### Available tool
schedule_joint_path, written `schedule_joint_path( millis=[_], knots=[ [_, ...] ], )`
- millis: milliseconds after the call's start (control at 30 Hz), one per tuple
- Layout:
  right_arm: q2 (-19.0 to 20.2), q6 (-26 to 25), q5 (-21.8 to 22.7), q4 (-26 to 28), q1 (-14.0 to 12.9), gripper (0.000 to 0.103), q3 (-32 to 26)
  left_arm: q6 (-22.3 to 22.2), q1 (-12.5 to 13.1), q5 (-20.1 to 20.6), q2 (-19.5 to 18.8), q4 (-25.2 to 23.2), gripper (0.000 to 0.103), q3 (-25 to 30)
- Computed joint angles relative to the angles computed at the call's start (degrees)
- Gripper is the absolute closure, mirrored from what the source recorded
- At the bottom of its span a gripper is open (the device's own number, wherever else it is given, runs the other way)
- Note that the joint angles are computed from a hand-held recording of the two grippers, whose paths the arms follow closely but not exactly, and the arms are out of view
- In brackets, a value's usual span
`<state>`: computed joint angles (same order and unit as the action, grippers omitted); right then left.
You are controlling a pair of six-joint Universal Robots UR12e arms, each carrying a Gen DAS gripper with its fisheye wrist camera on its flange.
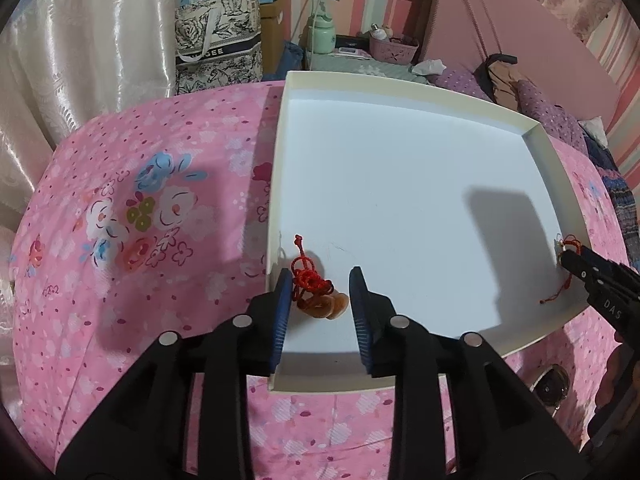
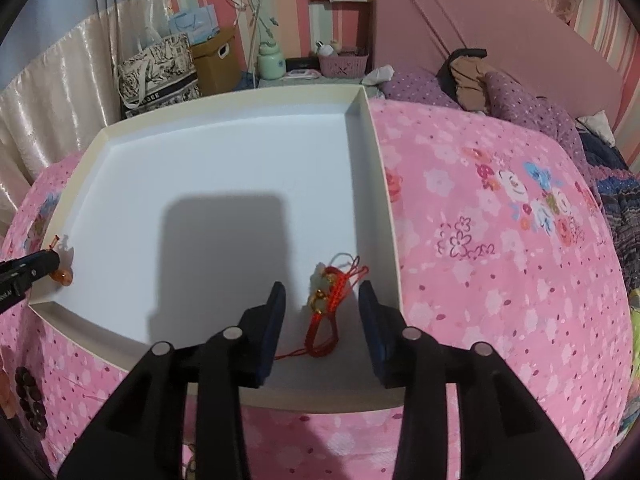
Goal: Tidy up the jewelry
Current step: 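Open both tools to drop the red charms into the tray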
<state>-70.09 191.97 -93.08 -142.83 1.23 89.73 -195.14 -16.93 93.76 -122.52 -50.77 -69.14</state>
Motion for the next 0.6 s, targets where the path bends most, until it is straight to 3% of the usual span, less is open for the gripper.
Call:
schedule_joint_path(
  millis=[267,400,600],
  knots=[
    [-0.53,-0.40,-0.90,-2.12,0.26,0.063,0.70,1.02,-0.36,-0.03,0.75,1.43,0.073,-0.69],
    [-0.98,-0.35,-1.97,-3.69,0.48,0.063,1.42,1.96,-0.94,2.60,1.97,4.51,0.048,-2.38],
    [-2.37,-0.55,-4.79,-6.36,1.09,0.045,2.78,3.31,-1.02,3.25,4.14,7.34,0.037,-4.68]
  ],
)
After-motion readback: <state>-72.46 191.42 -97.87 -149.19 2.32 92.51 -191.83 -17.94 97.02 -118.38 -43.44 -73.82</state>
